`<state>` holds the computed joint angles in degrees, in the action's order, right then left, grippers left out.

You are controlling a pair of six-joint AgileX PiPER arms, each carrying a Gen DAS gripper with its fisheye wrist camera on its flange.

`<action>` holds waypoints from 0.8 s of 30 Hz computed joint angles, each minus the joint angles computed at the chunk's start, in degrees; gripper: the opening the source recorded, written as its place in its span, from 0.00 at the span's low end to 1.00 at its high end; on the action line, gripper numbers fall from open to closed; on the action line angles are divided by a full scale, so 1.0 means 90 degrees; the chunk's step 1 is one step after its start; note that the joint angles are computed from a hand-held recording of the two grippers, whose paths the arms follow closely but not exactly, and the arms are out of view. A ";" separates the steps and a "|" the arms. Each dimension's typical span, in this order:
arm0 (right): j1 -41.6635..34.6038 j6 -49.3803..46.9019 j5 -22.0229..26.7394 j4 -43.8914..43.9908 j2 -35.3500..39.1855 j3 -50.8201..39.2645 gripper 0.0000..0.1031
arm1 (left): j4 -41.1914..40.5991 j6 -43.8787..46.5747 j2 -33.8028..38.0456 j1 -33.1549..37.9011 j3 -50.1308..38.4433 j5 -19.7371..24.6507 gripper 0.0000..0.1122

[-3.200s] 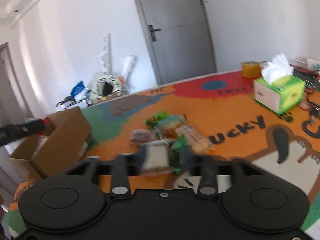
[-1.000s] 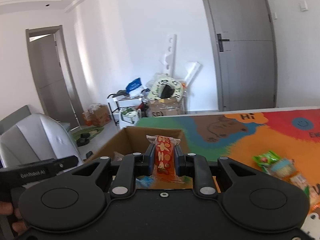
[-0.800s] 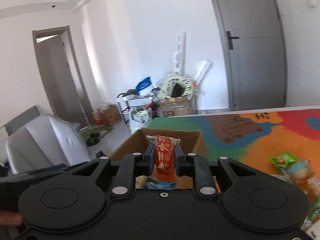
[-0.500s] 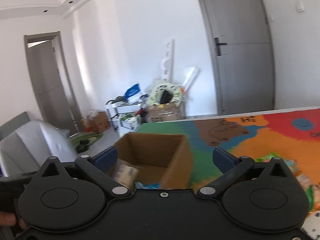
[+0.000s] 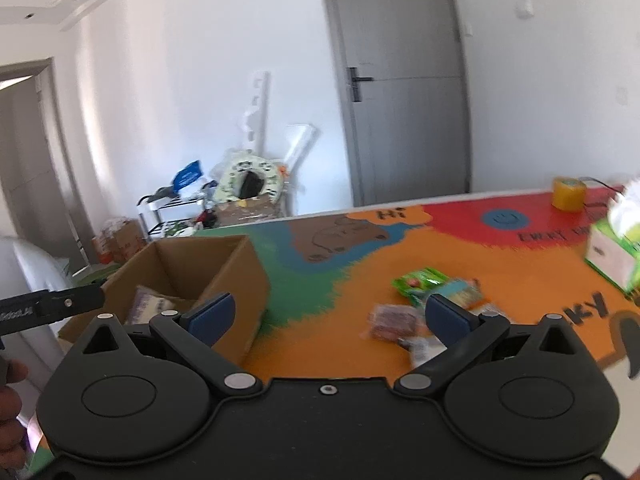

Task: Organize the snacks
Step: 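Withdraw both open tools from the box back to the snack pile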

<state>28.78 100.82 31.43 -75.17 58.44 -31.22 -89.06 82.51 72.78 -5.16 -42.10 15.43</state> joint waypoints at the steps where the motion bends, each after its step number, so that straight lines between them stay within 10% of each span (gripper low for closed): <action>1: -0.0037 -0.0008 0.0032 0.0062 -0.0073 0.0064 1.00 | -0.0017 0.0013 -0.0021 -0.0082 0.0015 -0.0038 0.79; 24: -0.2237 -0.3085 -0.0591 0.2611 -0.2162 0.1364 1.00 | -0.0386 0.0166 -0.0130 -0.2116 0.0108 -0.0822 0.79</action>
